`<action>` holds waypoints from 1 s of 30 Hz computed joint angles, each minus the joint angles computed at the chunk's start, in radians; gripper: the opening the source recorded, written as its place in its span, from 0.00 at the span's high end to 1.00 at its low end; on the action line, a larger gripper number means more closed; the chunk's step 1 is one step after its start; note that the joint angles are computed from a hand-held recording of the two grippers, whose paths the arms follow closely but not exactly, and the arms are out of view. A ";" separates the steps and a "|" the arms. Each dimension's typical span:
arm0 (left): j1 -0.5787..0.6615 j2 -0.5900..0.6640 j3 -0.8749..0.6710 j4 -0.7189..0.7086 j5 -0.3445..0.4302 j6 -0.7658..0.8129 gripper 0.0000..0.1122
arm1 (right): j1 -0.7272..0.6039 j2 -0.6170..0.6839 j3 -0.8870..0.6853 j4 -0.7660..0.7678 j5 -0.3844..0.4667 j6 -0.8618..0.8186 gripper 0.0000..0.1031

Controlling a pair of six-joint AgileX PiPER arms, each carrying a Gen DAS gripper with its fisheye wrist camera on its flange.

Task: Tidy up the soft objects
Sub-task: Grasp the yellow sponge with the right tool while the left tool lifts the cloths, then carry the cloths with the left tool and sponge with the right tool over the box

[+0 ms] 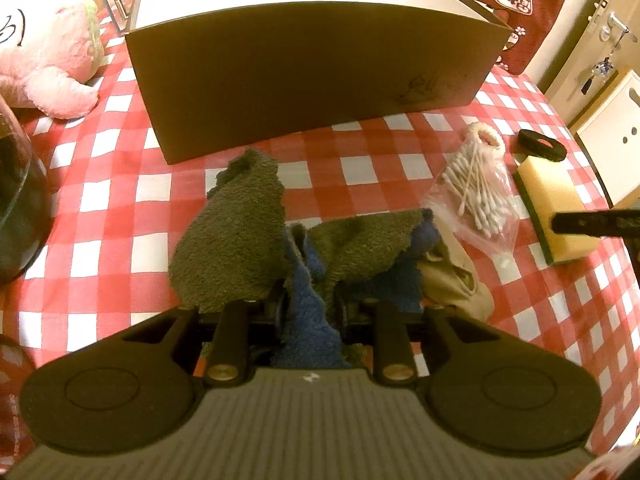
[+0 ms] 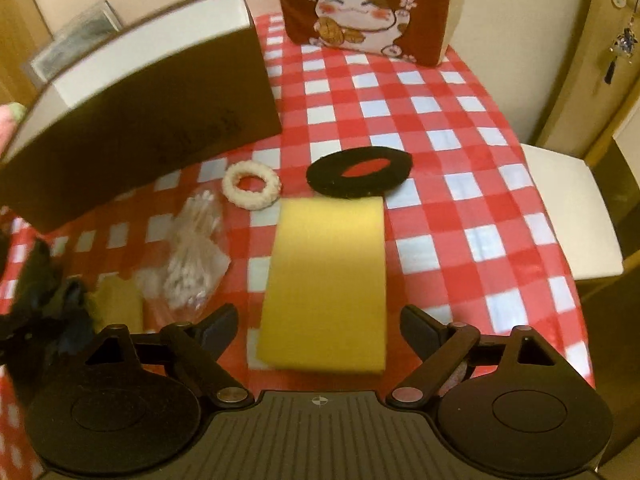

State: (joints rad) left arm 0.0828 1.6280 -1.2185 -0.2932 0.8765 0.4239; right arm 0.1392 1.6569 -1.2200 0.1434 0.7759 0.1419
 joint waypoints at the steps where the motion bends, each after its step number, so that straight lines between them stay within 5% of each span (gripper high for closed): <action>1: -0.001 -0.001 0.001 0.001 -0.001 -0.002 0.79 | 0.012 0.023 -0.008 -0.025 -0.019 0.023 0.15; 4: -0.005 -0.002 0.002 0.007 -0.002 -0.008 0.78 | 0.025 0.079 -0.021 -0.083 -0.043 0.050 0.15; 7: 0.002 -0.007 0.003 -0.006 0.007 0.002 0.74 | 0.003 0.063 0.015 -0.028 -0.065 -0.058 0.32; 14: 0.015 -0.025 0.009 -0.016 0.031 0.009 0.62 | -0.036 -0.075 0.149 0.099 -0.041 -0.275 0.32; 24: -0.068 -0.026 0.049 0.099 -0.043 -0.026 0.44 | -0.060 -0.156 0.225 0.156 0.010 -0.315 0.32; 26: -0.090 -0.044 0.083 0.134 -0.083 -0.036 0.47 | -0.064 -0.158 0.226 0.172 0.014 -0.329 0.32; 28: -0.129 -0.066 0.118 0.235 -0.131 -0.088 0.70 | -0.062 -0.162 0.232 0.174 0.013 -0.333 0.32; 30: -0.117 -0.072 0.117 0.224 -0.126 -0.073 0.82 | -0.063 -0.168 0.239 0.179 0.012 -0.340 0.32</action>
State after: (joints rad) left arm -0.0346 1.5557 -1.1014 -0.0690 0.7502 0.3506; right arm 0.0763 1.4892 -0.9810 0.3226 0.7883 -0.1983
